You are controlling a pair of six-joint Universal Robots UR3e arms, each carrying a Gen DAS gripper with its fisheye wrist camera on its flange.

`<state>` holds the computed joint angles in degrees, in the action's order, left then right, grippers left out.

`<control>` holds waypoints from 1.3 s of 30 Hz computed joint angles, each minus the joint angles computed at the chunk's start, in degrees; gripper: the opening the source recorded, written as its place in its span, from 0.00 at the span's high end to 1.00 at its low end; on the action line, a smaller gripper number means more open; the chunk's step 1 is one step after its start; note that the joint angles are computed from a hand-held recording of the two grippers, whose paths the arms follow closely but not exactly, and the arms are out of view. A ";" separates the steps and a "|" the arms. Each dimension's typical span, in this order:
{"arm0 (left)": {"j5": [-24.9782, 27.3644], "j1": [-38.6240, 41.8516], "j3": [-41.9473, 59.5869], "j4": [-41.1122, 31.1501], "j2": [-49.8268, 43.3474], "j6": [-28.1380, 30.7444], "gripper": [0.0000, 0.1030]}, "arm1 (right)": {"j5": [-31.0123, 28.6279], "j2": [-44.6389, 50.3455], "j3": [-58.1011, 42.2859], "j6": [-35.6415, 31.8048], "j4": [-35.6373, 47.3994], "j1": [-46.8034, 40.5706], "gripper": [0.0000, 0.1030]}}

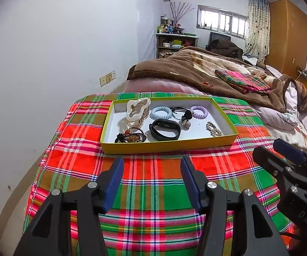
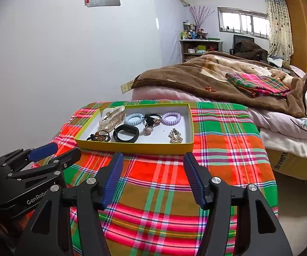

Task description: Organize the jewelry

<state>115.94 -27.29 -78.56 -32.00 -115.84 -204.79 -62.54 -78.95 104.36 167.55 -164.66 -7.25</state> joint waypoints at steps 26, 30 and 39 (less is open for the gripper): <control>-0.60 0.04 0.12 -1.14 0.38 -1.12 0.44 | -0.47 -0.10 0.57 0.95 -0.63 0.90 0.43; -0.81 0.20 0.13 -1.37 0.46 -1.31 0.44 | -0.40 -0.12 0.54 0.89 -0.55 0.89 0.43; -0.66 0.26 0.31 -1.09 0.24 -1.11 0.44 | -0.40 -0.21 0.76 0.83 -0.77 0.90 0.43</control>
<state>115.27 -27.04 -78.25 -33.09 -115.60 -205.90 -62.93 -79.16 105.12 168.37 -165.42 -6.36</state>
